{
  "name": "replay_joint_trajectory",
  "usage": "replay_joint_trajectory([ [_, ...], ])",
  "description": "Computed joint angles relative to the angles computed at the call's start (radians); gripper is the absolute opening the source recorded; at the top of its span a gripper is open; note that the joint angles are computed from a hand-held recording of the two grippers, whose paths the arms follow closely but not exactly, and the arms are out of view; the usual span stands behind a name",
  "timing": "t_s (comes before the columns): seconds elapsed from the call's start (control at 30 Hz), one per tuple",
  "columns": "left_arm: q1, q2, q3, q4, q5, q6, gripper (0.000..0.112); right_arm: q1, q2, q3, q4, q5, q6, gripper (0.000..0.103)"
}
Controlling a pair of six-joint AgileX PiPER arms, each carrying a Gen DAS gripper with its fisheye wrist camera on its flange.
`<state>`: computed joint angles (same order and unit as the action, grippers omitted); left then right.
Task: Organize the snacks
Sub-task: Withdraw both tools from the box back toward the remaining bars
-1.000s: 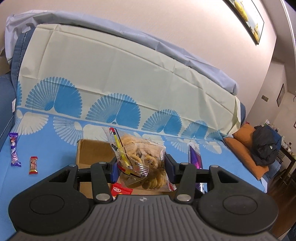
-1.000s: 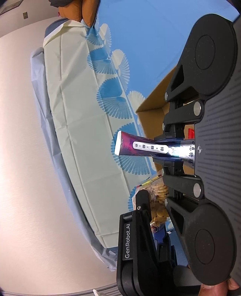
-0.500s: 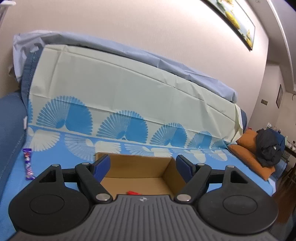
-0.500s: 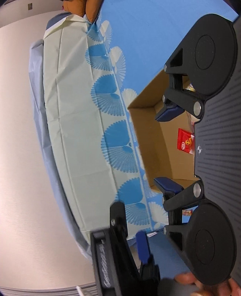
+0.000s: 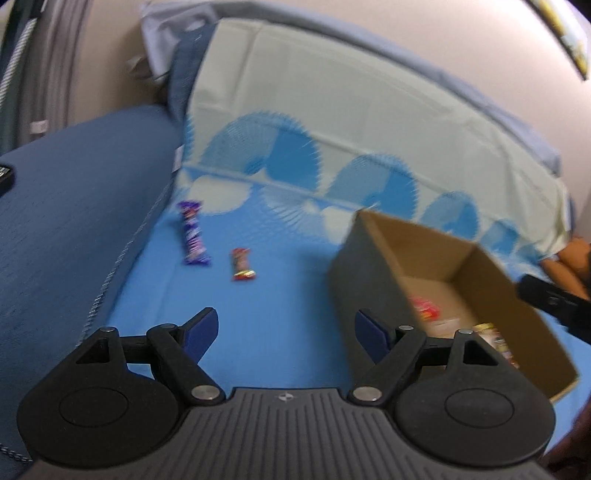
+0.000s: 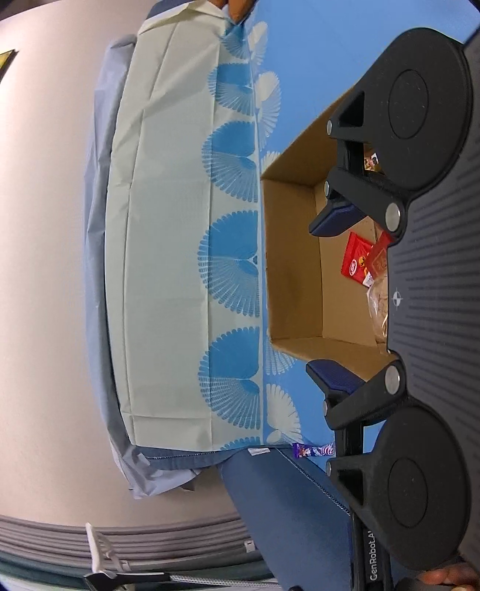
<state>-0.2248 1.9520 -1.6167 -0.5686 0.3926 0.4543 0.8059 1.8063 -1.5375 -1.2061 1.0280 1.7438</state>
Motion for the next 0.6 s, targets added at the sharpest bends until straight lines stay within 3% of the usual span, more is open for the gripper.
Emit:
replay_joint_trajectory([
  [0.07,0.012,0.033,-0.034,0.042,0.020,-0.040,0.085,0.005,0.022,-0.026,0.018,0.010,-0.024,0.075],
  [0.27,0.050,0.087,0.022,-0.174,-0.007,0.172,0.085,0.018,0.078,-0.091,0.069,0.041,-0.088,0.076],
  [0.43,0.076,0.149,-0.021,-0.169,0.041,0.184,0.082,0.019,0.106,-0.127,0.122,0.003,-0.132,0.075],
  [0.53,0.097,0.182,-0.067,-0.228,0.083,0.211,0.074,0.006,0.125,-0.179,0.177,-0.031,-0.180,0.074],
  [0.6,0.105,0.199,-0.092,-0.232,0.110,0.195,0.057,-0.009,0.145,-0.239,0.234,-0.049,-0.227,0.070],
])
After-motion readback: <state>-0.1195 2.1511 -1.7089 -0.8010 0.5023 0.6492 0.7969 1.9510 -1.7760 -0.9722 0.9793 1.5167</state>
